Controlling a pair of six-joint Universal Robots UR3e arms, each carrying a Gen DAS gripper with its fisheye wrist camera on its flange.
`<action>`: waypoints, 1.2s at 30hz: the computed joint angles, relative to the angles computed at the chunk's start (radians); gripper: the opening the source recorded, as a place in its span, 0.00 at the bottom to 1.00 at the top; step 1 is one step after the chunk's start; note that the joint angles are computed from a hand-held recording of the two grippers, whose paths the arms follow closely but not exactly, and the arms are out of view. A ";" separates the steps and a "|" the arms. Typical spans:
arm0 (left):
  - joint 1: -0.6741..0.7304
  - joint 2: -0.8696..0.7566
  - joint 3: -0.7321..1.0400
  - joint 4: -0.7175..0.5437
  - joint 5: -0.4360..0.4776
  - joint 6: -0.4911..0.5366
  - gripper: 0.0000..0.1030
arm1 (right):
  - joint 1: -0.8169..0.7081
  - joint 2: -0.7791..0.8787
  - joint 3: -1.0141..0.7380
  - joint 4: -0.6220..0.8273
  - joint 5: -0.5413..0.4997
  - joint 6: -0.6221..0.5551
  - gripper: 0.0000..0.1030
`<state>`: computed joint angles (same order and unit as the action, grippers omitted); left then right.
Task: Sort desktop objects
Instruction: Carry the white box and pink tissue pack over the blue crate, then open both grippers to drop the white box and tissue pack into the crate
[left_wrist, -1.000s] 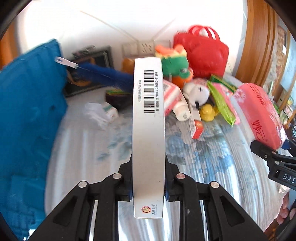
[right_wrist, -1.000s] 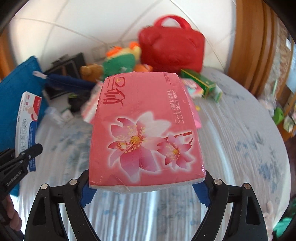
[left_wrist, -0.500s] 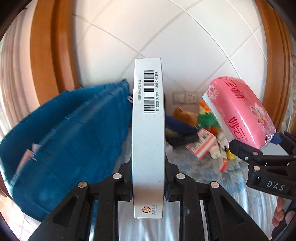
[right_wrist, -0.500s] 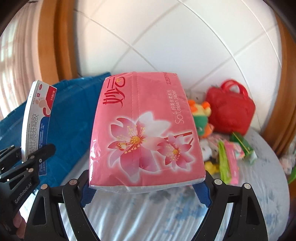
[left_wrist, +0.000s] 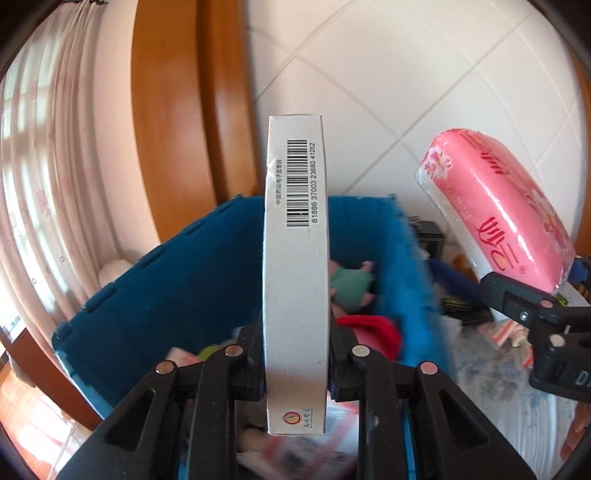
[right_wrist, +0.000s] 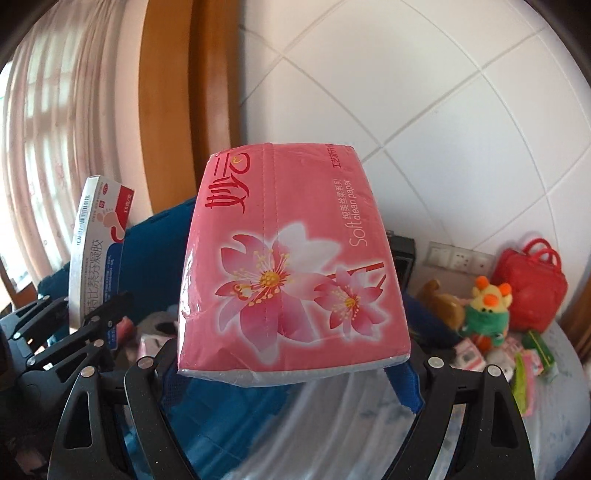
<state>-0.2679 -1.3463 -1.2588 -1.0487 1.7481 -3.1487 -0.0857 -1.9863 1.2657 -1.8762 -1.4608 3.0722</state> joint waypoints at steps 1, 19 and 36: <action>0.094 0.015 -0.001 -0.029 -0.074 0.034 0.22 | 0.105 0.092 -0.063 -0.015 -0.068 0.018 0.86; 0.619 -0.006 0.032 -0.239 -0.521 0.332 0.22 | 0.541 0.699 -0.746 0.261 -0.522 0.198 0.86; 0.572 0.065 -0.004 -0.251 -0.463 0.314 0.63 | 0.559 0.637 -0.627 0.189 -0.576 0.178 1.00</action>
<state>0.3038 -1.2810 -1.2624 -1.3002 1.2847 -2.8348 0.4731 -1.3493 0.6387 -1.6875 -2.0365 3.2500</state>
